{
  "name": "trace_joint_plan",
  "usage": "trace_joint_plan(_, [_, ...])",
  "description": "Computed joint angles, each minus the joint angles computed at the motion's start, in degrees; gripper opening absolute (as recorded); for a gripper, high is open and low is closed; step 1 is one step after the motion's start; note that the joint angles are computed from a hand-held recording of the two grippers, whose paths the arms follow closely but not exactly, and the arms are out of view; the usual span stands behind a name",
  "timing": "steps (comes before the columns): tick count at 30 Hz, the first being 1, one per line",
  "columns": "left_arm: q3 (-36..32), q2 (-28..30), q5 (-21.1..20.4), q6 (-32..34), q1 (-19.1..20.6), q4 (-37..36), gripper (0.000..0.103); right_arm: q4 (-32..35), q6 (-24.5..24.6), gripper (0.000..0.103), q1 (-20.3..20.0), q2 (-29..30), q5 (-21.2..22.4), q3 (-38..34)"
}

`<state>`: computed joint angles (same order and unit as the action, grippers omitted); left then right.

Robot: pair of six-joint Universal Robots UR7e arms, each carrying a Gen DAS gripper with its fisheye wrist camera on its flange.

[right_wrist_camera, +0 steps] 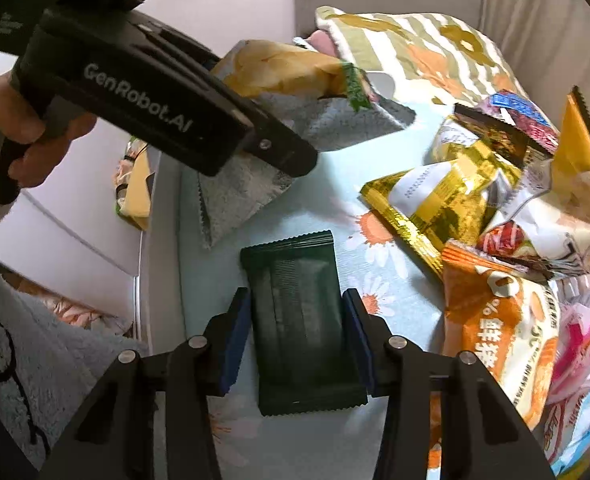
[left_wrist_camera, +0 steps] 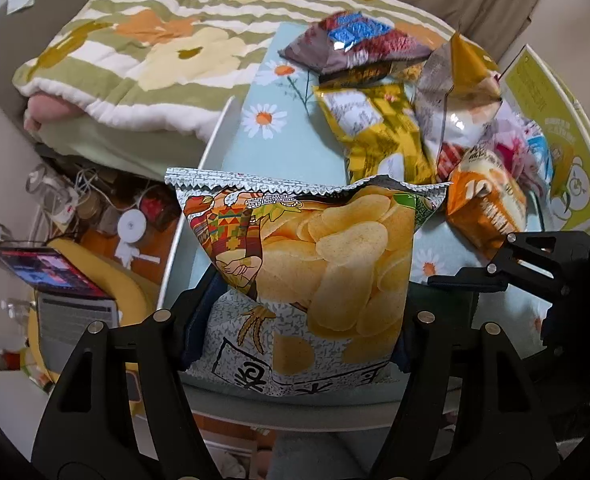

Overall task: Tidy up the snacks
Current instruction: 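Grasp the potato-chip bag with the left tool while the right tool grasps the dark green bar, then carry the chip bag and green bar into the box and release both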

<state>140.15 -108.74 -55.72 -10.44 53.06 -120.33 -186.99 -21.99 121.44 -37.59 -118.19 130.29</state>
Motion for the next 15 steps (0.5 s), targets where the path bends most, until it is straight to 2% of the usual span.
trace_joint_plan(10, [-5.5, -2.4, 1.4, -2.6, -6.6, 5.0, 0.067, -0.7, 9.9, 0.042, 4.3, -5.6, -2.6, -0.1])
trace_joint_plan(15, [-8.8, -0.8, 0.4, -0.8, -9.9, 2.7, 0.067, 0.5, 18.8, 0.042, 7.9, -11.1, -7.7, 0.7])
